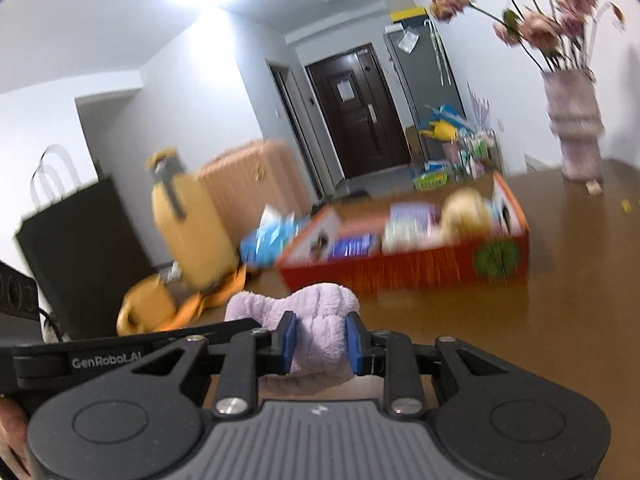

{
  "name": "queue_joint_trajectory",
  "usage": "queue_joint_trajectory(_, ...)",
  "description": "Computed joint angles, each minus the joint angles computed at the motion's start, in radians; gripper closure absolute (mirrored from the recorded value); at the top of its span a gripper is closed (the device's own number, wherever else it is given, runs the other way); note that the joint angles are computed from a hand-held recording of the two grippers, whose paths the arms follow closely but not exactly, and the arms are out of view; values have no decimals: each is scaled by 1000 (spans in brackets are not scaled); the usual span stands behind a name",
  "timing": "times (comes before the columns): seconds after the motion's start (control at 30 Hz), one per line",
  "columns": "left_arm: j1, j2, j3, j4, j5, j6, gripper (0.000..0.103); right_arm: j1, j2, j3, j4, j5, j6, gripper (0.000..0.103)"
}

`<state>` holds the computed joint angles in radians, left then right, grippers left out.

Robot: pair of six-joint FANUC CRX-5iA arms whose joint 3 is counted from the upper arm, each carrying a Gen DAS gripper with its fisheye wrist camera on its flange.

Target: Organize soft objects

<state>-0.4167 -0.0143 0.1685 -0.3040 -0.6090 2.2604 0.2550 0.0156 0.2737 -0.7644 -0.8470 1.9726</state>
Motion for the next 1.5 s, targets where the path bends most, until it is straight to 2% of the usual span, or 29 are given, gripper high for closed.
queue_joint_trajectory(0.07, 75, 77, 74, 113, 6, -113, 84, 19, 125, 150, 42, -6, -70, 78)
queue_joint_trajectory(0.17, 171, 220, 220, 262, -73, -195, 84, 24, 328, 405, 76, -103, -225, 78)
queue_joint_trajectory(0.27, 213, 337, 351, 290, -170, -216, 84, 55, 490, 607, 164, -185, -315, 78)
queue_joint_trajectory(0.37, 227, 423, 448, 279, -260, -222, 83, 110, 626, 776, 322, -262, -375, 78)
queue_joint_trajectory(0.47, 227, 487, 523, 255, -351, -231, 83, 157, 685, 829, 447, -304, -361, 77)
queue_joint_trajectory(0.53, 230, 503, 529, 255, -364, -239, 83, 173, 710, 852, 496, -320, -360, 77)
queue_joint_trajectory(0.63, 225, 499, 521, 245, -358, -261, 81, 168, 734, 897, 488, -363, -336, 77)
queue_joint_trajectory(0.7, 220, 504, 549, 220, -393, -246, 71, 161, 750, 937, 473, -392, -337, 73)
queue_joint_trajectory(0.73, 215, 496, 550, 197, -395, -229, 65, 158, 744, 932, 473, -389, -340, 71)
queue_joint_trajectory(0.83, 191, 468, 562, 122, -412, -202, 58, 161, 683, 852, 499, -328, -333, 56)
queue_joint_trajectory(0.93, 166, 435, 584, 51, -444, -179, 54, 155, 616, 790, 509, -275, -320, 54)
queue_joint_trajectory(1.03, 135, 382, 587, -17, -466, -161, 39, 141, 520, 693, 518, -200, -293, 48)
queue_joint_trajectory(1.1, 101, 336, 572, -85, -471, -150, 33, 136, 455, 620, 540, -145, -287, 40)
queue_joint_trajectory(1.23, 27, 259, 548, -213, -504, -116, 22, 109, 332, 490, 555, -73, -287, 35)
queue_joint_trajectory(1.3, -10, 229, 530, -269, -513, -90, 20, 95, 269, 414, 563, -33, -284, 28)
queue_joint_trajectory(1.37, -65, 192, 493, -372, -503, -34, 9, 78, 205, 333, 541, 17, -250, 23)
queue_joint_trajectory(1.43, -147, 159, 446, -541, -488, 51, 0, 59, 139, 244, 482, 90, -179, 11)
queue_joint_trajectory(1.5, -214, 136, 407, -673, -481, 109, 0, 69, 78, 137, 500, 192, -151, 4)
